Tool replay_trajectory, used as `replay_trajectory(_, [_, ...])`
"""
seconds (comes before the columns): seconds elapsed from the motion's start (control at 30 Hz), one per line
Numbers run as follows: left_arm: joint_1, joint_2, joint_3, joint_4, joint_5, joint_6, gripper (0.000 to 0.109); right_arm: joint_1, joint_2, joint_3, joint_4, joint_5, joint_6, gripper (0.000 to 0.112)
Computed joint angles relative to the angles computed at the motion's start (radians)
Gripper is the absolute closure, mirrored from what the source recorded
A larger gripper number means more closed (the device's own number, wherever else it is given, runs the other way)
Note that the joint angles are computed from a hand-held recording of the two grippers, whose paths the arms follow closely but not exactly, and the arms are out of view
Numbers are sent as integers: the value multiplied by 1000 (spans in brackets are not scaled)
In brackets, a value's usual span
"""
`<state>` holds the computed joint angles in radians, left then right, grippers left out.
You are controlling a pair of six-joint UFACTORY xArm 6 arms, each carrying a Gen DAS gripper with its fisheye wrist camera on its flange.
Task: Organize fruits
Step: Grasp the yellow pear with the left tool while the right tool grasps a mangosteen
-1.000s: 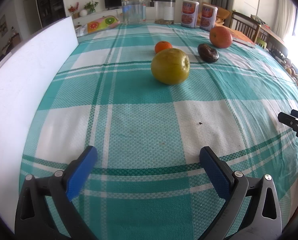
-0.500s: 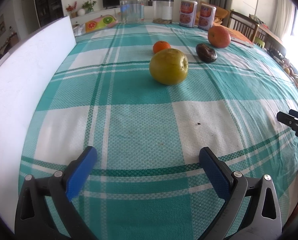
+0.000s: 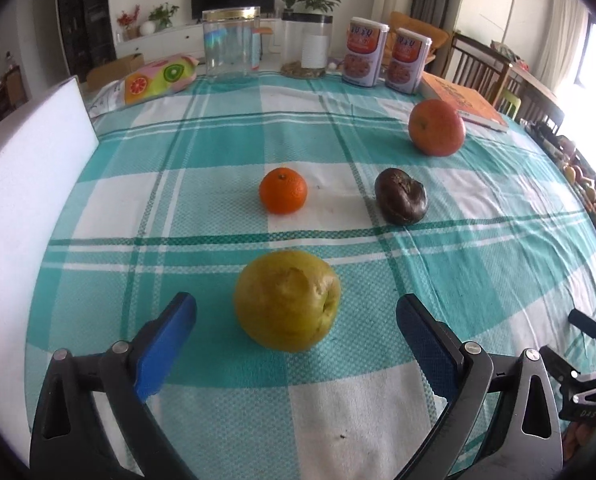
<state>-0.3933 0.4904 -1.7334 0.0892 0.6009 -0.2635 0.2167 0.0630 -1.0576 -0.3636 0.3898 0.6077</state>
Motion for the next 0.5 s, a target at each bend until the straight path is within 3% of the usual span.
replay_trajectory(0.13, [4, 57, -71, -7, 36, -11, 8, 0, 0, 1, 1, -3, 0, 9])
replay_trajectory(0.5, [17, 44, -47, 5, 12, -21, 10, -4, -3, 10, 27, -22, -19, 9])
